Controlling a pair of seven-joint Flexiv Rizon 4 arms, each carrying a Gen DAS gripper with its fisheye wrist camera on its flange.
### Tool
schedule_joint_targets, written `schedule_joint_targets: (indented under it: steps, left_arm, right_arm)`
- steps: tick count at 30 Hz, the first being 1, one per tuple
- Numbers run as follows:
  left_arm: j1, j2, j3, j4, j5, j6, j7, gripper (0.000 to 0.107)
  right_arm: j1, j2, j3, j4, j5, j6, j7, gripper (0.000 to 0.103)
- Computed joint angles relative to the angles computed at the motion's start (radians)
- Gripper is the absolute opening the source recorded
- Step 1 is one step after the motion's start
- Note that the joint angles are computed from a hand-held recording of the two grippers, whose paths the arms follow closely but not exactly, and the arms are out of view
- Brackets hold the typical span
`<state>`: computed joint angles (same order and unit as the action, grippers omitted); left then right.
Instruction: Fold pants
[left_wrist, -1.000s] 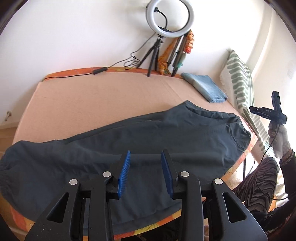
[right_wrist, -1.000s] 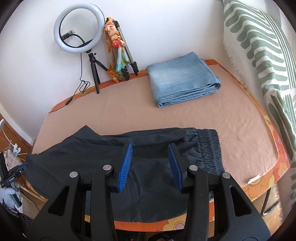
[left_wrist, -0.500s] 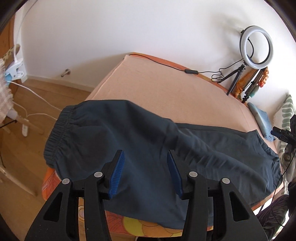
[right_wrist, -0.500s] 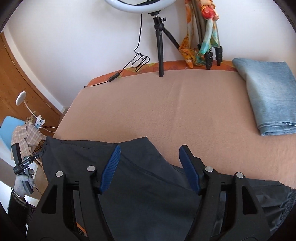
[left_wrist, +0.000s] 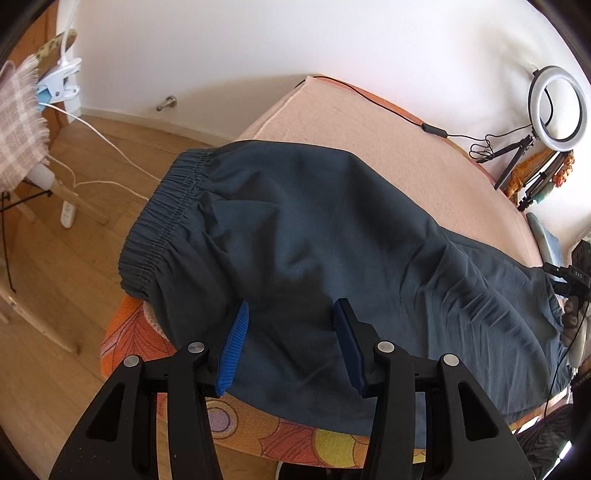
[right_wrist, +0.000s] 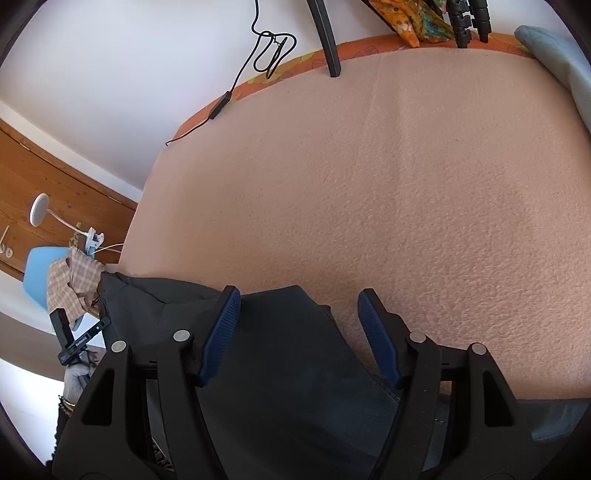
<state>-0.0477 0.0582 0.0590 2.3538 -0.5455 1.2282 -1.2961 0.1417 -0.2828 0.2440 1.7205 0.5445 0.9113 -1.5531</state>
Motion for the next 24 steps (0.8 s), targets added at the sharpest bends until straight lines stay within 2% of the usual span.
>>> schedule_joint_targets:
  steps: [1, 2, 4, 6, 8, 11, 14, 16, 24]
  left_arm:
    - [0.001, 0.0, 0.001, 0.001, 0.0, -0.001, -0.001, 0.046]
    - [0.001, 0.0, 0.003, 0.005, -0.007, -0.001, 0.008, 0.046]
    - [0.0, 0.0, 0.003, 0.008, -0.006, 0.006, 0.014, 0.046]
    - [0.0, 0.003, 0.004, 0.011, -0.014, 0.006, 0.018, 0.046]
    - [-0.004, 0.001, 0.005, 0.014, -0.041, 0.009, 0.035, 0.046]
    - [-0.005, -0.003, 0.003, 0.013, -0.056, 0.012, 0.05, 0.046]
    - [-0.004, 0.0, 0.003, 0.017, -0.049, 0.016, 0.055, 0.046]
    - [-0.004, -0.001, 0.003, 0.017, -0.051, 0.019, 0.059, 0.046]
    - [0.003, 0.014, 0.013, 0.023, -0.065, 0.03, 0.057, 0.046]
  right_arm:
    - [0.002, 0.003, 0.003, 0.002, -0.002, -0.002, -0.007, 0.068]
    - [0.009, 0.006, 0.004, 0.007, -0.012, -0.001, -0.008, 0.061]
    - [0.028, 0.011, 0.001, 0.016, -0.049, 0.002, 0.001, 0.045]
    - [0.04, 0.017, 0.004, 0.023, -0.068, 0.013, -0.002, 0.019]
    - [0.058, 0.021, 0.001, 0.03, -0.101, 0.046, 0.0, 0.009]
    - [0.097, 0.037, -0.025, 0.067, -0.211, 0.141, 0.065, 0.007]
    - [0.126, 0.036, -0.072, 0.107, -0.352, 0.252, 0.196, 0.005]
    - [0.099, 0.02, -0.052, 0.086, -0.341, 0.252, 0.198, 0.004]
    - [0.128, -0.026, -0.08, 0.083, -0.524, 0.224, 0.328, 0.004]
